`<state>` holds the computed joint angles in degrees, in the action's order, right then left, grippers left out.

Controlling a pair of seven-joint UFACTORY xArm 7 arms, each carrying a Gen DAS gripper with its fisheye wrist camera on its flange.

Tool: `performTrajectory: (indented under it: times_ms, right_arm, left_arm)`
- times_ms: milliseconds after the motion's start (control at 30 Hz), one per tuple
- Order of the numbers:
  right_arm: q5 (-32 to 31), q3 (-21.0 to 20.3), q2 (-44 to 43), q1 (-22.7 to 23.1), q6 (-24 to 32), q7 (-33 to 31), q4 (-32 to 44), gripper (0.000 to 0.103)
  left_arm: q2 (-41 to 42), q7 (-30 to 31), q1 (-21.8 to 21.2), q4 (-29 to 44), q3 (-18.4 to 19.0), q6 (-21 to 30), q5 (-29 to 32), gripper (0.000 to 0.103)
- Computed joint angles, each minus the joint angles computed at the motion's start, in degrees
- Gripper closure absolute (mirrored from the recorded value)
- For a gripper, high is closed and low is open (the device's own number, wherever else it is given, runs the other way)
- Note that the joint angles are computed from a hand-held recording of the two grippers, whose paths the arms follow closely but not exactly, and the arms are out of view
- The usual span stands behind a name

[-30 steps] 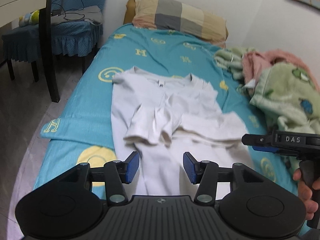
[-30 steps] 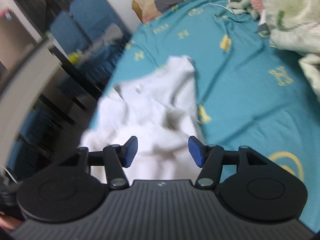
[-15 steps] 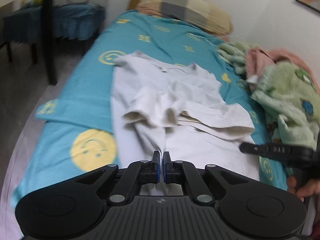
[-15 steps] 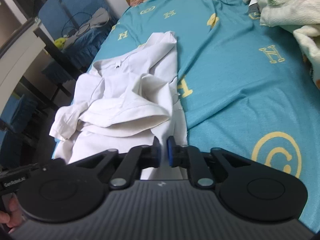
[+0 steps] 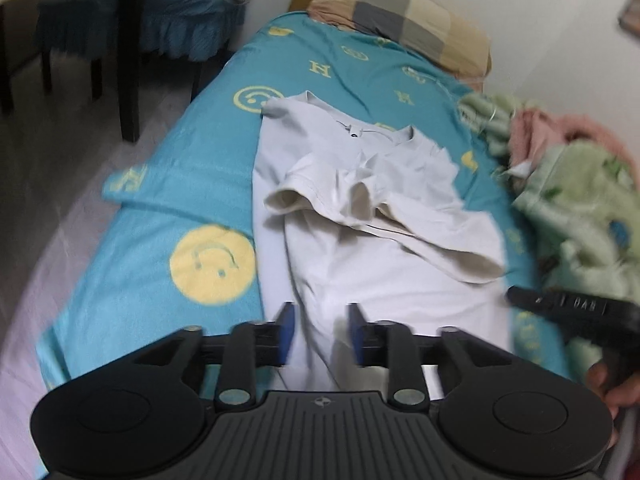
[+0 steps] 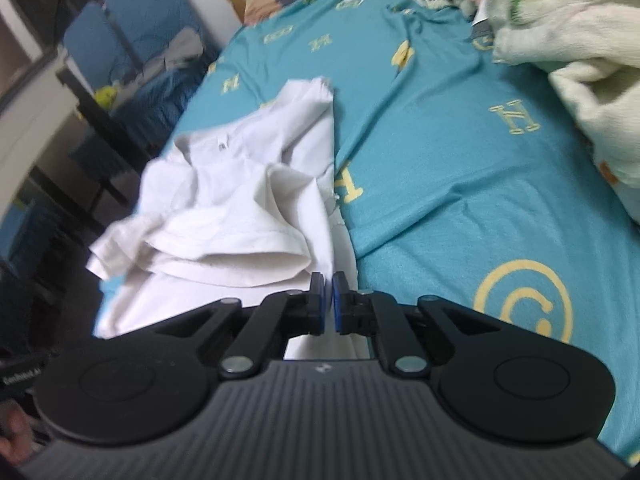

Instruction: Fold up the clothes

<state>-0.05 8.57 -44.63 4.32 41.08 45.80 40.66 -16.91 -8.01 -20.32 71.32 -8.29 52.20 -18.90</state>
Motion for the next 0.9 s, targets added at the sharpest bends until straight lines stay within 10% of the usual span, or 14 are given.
performTrajectory:
  times_ms: [167,367,533,700,900]
  right_arm:
    - [4.32,0.48,-7.23,2.54,0.59,3.86,-1.46,0.094]
    - [12.11,0.21,-12.49,6.82,-0.34,11.15,-4.53,0.09]
    - [20.65,-1.6,-11.53,12.79,-5.8,15.34,-8.01,0.041]
    - [27.56,-0.01,-11.35,15.87,-14.5,24.56,-13.36,0.039]
    - [24.51,4.73,-14.71,10.23,-13.08,39.8,-17.38,0.04]
  left_arm:
    - [-9.04,-6.08,-1.56,-6.39,1.55,0.82,-8.06,0.029]
    - [-10.6,-12.01,-3.31,-10.91,3.33,3.44,-16.94,0.027]
    - [-8.29,-15.44,-3.72,-14.27,3.66,-0.39,-23.72,0.028]
    - [-8.66,-20.8,-2.53,-17.74,2.22,-7.51,-23.88,0.038]
    - [-8.75,-23.12,-3.3,-19.11,2.32,-13.87,-21.88,0.086]
